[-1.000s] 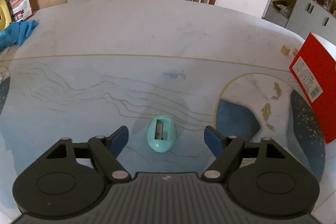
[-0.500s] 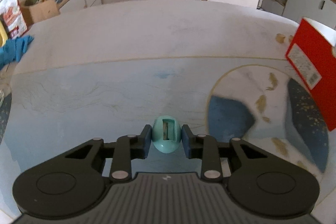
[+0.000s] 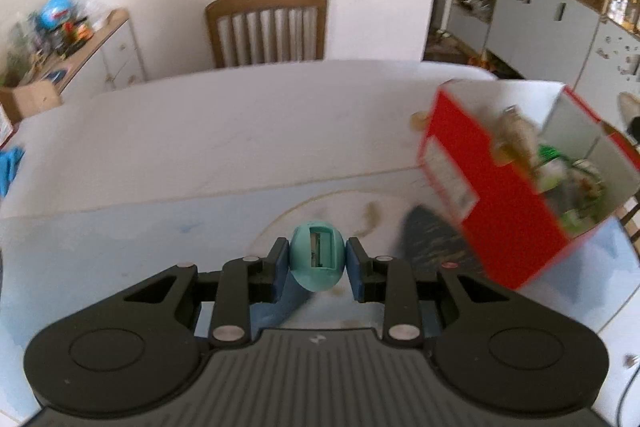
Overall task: Organize objects
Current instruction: 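Carry the sharpener and plush with both tools over the shoebox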
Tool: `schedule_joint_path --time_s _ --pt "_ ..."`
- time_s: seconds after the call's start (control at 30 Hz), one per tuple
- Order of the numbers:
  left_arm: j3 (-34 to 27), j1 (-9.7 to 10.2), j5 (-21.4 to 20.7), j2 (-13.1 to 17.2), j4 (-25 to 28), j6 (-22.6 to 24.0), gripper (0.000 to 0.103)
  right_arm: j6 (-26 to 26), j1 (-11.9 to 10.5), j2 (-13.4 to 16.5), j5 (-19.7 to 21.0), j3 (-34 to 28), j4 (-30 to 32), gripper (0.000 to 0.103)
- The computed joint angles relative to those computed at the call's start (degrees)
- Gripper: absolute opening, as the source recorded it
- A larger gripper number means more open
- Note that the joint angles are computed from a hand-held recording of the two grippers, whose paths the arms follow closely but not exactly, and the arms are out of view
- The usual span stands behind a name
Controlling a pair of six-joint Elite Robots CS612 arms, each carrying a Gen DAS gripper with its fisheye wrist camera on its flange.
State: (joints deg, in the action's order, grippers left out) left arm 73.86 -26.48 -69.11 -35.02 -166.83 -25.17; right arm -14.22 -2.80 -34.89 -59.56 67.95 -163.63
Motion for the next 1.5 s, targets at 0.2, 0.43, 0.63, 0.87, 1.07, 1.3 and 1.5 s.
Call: schedule_joint_path --time_s 0.2,0.43,0.63,0.87,1.07,1.3,1.5 --pt "-4.6 -2.02 -0.3 1.1 1.2 0.8 0.03 -1.0 -2.0 0.4 1.4 -0.8 0.0 0.054" --pt "-11.7 -3.6 -1.8 3.9 3.6 3.0 0.03 -2.7 -3.8 1.0 1.2 -1.7 0.6 0.054" --pt "-18.2 -4.65 -2.8 7.0 6.7 5.2 0.03 -5.1 -4.3 2.0 0.6 -3.3 2.4 0.054" --pt "-27.8 -5.09 -4.5 12.3 12.3 8.0 0.03 -9.2 -3.9 4.3 -1.1 -7.3 7.2 0.054" --pt "-36.2 -4.7 -6.9 17.0 20.2 6.9 0.03 -9.9 -3.0 7.9 -2.6 -13.6 12.6 0.054" --pt "-45.4 -4.28 -7.7 22.0 30.0 6.2 0.03 -12.5 -2.0 11.3 -5.1 -19.4 18.2 0.054" --pt "-51.6 -4.13 -8.0 25.1 36.3 6.9 0.03 -14.1 -1.5 13.5 -6.8 -23.3 22.9 0.054"
